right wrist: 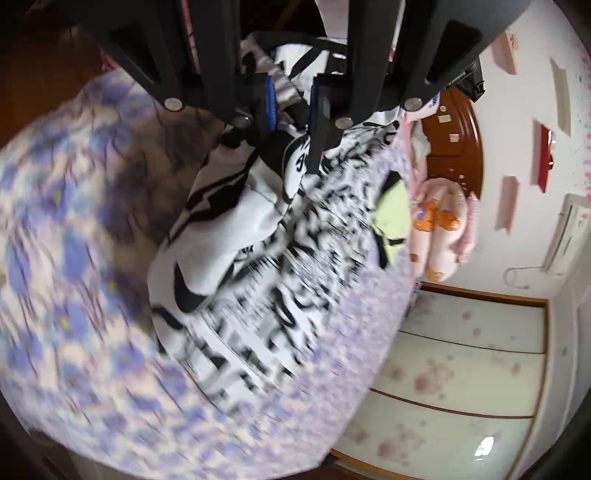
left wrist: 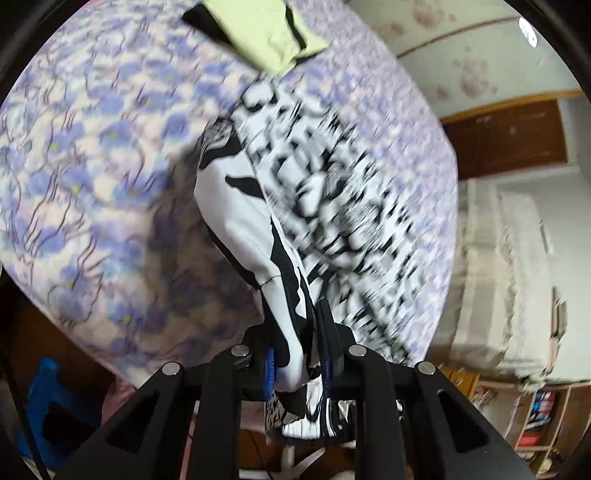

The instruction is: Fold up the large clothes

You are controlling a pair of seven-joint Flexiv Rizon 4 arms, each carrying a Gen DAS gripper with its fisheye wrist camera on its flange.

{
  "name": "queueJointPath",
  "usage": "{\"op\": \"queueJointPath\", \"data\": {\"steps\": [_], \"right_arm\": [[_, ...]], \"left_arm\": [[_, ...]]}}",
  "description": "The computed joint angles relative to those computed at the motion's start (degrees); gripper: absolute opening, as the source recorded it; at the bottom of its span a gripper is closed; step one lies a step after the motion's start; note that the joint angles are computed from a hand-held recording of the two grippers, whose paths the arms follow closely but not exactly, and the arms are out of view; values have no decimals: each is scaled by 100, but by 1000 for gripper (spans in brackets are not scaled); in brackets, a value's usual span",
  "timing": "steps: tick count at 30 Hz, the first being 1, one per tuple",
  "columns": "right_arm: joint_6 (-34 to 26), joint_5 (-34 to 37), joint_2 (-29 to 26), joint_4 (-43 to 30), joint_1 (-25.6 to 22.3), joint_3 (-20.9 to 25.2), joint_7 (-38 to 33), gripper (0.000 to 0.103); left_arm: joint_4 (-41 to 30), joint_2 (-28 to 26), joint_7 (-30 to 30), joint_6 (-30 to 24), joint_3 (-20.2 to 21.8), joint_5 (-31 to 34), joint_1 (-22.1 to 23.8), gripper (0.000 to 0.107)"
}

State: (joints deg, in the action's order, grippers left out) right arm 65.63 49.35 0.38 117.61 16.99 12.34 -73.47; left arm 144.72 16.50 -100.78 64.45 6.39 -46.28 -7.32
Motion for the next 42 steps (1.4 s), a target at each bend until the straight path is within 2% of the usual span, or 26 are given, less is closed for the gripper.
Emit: {"op": "queueJointPath", "data": {"steps": [4,10,12,19,22,26,29,32,36,40,42], "right_arm": [[-62,43,-108,-473,-118,-167,-331,12],[65,-404,-645,-1266,-296,-193,-468,11],[181,-739,-903,-1551,-324,-164,-310,11],[631,-1818,-1841,-2436,-354,-133,425,11],[983,-2161,-2367,-2852,-351,-117,629,11],[1533,-2582,-3252,-3476,-304,-157,940,11],[1783,-2857,-3992,-4093,-299,-191,1178,11],[1524,-3175,-4688,-4806,-309,-277,1584,11],[863,-3878,-5502,-5777,-238,-496,1956,11],[17,-4440,-6305,-6891,-278,-459,2271,12],[-421,-4658,-6644,-7386,-265,-456,2345,13]], "left_arm": [[-408,-119,-119,37,29,263,232,15],[-1152,-718,214,279,56,-27,422,15],[-1462,-972,227,270,18,5,557,15],[-2610,-2044,918,0,-231,-576,1001,14],[-3062,-2562,1336,162,-460,-769,1159,13],[-3810,-3468,1225,587,-686,-304,1276,13],[-4409,-4150,761,817,-678,412,1270,13],[-5038,-4785,259,771,-590,1059,1258,13],[-5925,-5611,-300,692,-456,1684,1254,10],[-6749,-6290,-696,231,-484,2031,1384,10],[-7118,-6569,-933,-33,-358,2293,1347,10]]}}
